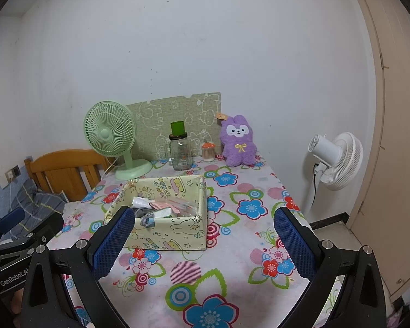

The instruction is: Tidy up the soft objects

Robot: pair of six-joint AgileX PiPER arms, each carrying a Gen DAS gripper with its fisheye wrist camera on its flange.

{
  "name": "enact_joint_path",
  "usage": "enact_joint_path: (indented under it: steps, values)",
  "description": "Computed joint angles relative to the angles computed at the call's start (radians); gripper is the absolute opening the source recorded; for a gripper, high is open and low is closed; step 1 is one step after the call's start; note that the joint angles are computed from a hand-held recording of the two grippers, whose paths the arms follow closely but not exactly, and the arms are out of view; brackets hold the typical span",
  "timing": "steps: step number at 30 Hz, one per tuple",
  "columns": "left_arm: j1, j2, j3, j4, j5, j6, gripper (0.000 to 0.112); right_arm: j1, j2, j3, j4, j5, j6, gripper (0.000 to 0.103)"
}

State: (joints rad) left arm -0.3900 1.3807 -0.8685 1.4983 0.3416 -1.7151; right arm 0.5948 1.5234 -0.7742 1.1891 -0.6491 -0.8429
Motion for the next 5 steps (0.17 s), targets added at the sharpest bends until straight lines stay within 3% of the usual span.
enact_joint_path:
  steps: [5]
  values:
    - [0.0, 0.0, -0.001, -0.002, -0.001, 0.002, 0.103, -0.004, 0.001, 0.001, -0.008, 0.003, 0.005, 0.103]
